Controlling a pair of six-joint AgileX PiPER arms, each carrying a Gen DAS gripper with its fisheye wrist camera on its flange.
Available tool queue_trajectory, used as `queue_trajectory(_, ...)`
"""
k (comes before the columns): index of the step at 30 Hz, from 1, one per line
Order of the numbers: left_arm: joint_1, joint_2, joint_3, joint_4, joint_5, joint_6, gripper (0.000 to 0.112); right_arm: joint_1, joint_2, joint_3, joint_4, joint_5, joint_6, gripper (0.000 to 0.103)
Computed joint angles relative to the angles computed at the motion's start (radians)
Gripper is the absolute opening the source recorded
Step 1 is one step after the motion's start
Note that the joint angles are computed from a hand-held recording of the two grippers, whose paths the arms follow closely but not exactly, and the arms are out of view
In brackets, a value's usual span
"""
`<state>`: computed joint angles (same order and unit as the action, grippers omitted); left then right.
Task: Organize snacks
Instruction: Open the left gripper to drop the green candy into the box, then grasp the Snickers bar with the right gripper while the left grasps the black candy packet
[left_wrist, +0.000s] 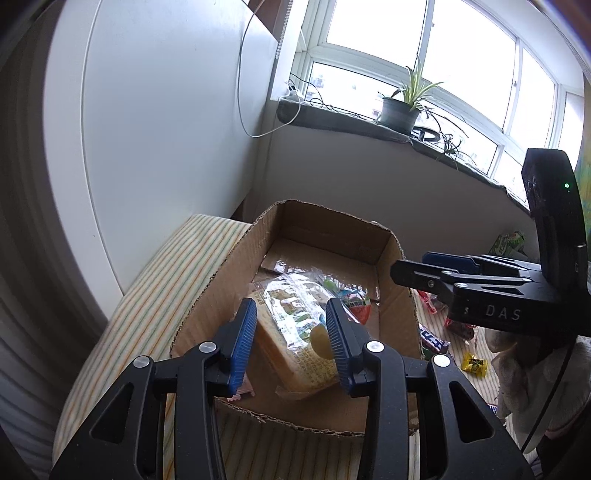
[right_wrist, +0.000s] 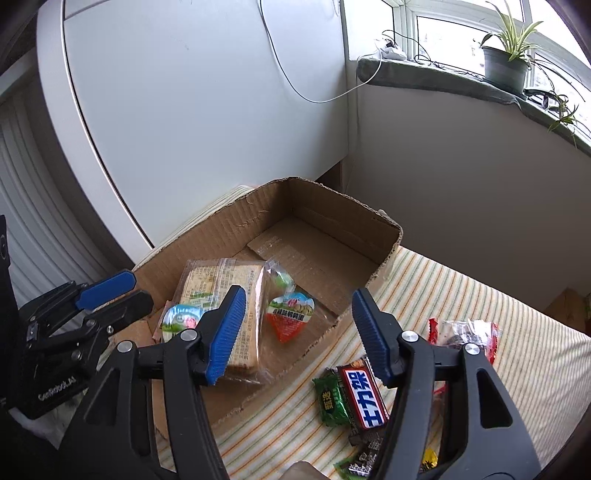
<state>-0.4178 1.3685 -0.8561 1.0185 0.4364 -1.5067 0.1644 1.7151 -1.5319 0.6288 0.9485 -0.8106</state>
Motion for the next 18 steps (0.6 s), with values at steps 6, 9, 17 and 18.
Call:
queue_trajectory(6, -0.028, 0.008, -0.020, 0.008, 0.010, -0.017, 0.037, -0.109, -0.058, 0.038, 0.060, 0.071, -0.095, 0.063)
queue_trajectory(9, -0.050, 0.023, -0.042, 0.007, 0.018, -0.015, 0.037, -0.164, -0.079, 0.053, 0.082, 0.107, -0.135, 0.063)
queue_trajectory(17, -0.125, 0.072, -0.098, 0.003, 0.012, -0.001, 0.038, -0.298, -0.121, 0.105, 0.115, 0.173, -0.254, 0.063)
queue_trajectory(18, -0.133, 0.080, -0.106, -0.003, 0.009, 0.005, 0.038, -0.315, -0.118, 0.108, 0.116, 0.184, -0.267, 0.063)
